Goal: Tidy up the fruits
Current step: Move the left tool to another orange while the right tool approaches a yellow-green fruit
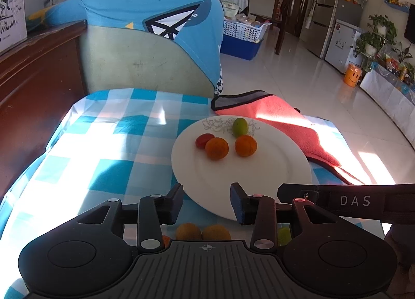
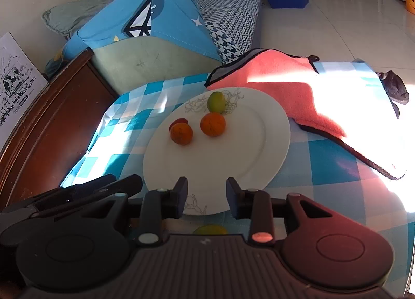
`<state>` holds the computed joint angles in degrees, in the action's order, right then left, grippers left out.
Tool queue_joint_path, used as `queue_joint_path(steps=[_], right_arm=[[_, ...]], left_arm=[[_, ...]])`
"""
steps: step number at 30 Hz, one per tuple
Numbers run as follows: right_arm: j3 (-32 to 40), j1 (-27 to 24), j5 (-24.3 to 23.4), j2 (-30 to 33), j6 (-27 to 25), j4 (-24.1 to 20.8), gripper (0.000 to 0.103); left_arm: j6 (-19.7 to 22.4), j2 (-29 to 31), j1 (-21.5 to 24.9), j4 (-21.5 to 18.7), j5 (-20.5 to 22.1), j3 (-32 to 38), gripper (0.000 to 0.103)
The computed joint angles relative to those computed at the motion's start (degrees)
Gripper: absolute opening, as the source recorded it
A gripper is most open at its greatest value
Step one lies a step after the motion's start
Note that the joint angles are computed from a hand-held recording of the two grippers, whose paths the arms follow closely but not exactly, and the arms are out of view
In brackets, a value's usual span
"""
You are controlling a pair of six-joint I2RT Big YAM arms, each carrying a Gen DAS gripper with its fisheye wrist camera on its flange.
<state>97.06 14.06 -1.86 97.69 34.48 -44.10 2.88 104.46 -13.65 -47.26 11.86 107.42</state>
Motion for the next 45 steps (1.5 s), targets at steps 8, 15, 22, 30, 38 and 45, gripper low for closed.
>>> queue_joint_path(steps=[8,15,22,30,38,45], right_arm=[[-2.35,0.5,1.09,-2.06,-0.88,-0.19,0.035],[-5.36,1.43,0.79,-3.78,0.09,-0.32,0.036],[-5.75,2.32,0.6,-3.37,-1.87,-0.86,0.035],[-5.01,2.7,1.07,-2.33,-3.69,-1.17,0.04],[-4.07,3.17,3.02,-1.27,-6.05,-2.46,0.04],[-3.85,3.27,3.95,-0.99,-6.95,-2.13,0.039]], left_arm=[[0.07,-4.44,0.48,0.97,0.09,-6.23,0.038],[-0.04,-7.39,1.0,0.59,1.19,-10.32,0.038],[1.06,-10.75,1.24,-0.41,3.19,-14.85,0.038],[4.32,-13.29,1.56,-2.73,6.54,-18.53,0.038],[7.13,-15.57,1.64,-3.2,8.19,-21.97,0.038],[9.74,-15.95,1.28,-3.06,7.88,-23.36,0.038]])
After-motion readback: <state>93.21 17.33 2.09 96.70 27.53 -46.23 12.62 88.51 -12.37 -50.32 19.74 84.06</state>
